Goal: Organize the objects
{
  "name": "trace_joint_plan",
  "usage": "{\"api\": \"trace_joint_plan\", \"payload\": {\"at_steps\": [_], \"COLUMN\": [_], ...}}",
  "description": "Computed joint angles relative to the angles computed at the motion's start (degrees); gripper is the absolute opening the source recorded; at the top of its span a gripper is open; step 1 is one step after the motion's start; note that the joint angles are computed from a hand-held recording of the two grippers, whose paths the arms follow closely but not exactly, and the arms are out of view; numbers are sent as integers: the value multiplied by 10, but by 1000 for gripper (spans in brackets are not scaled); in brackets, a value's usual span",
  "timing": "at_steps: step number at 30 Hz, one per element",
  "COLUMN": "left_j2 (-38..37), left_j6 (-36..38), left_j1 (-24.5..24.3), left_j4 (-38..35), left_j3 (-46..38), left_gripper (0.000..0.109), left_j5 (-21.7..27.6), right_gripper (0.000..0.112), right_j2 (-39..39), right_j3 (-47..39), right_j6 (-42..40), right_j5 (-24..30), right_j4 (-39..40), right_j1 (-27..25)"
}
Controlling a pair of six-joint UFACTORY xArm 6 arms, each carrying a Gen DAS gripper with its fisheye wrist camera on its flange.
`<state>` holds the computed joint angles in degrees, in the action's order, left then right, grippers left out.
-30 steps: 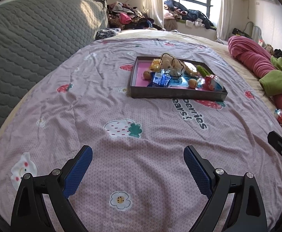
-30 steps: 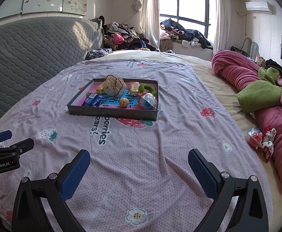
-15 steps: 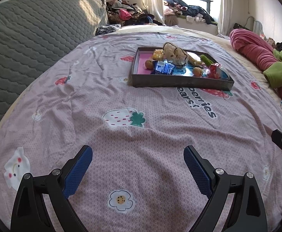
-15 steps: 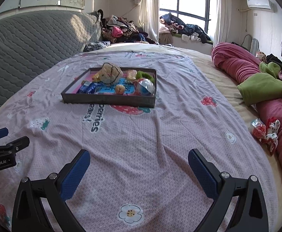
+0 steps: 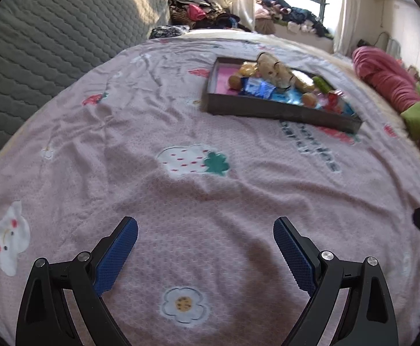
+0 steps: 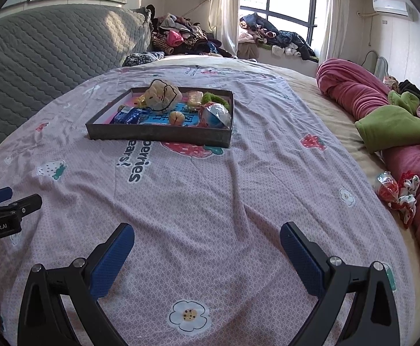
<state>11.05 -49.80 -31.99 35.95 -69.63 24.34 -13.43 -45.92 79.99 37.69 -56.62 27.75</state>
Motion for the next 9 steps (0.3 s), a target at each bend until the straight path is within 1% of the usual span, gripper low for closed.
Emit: {"api": "trace_joint_plan", "payload": {"at_steps": [3,7,9], "left_j2": [1,3,6], "left_j6": [-19,-10,-10], "left_j1": [-2,-3,-4], "left_j4": [27,13,18], "left_j3": [-1,-1,-3], "left_gripper": [96,96,96], "left_j5": [6,6,11], "right_gripper": [102,102,102], "right_j2": [1,0,-3], "right_j3": [1,2,5], "right_j6": [-3,-4,-4], "right_j5": [4,6,4], "right_j4": [3,5,5], "right_j1": [0,0,-2]}}
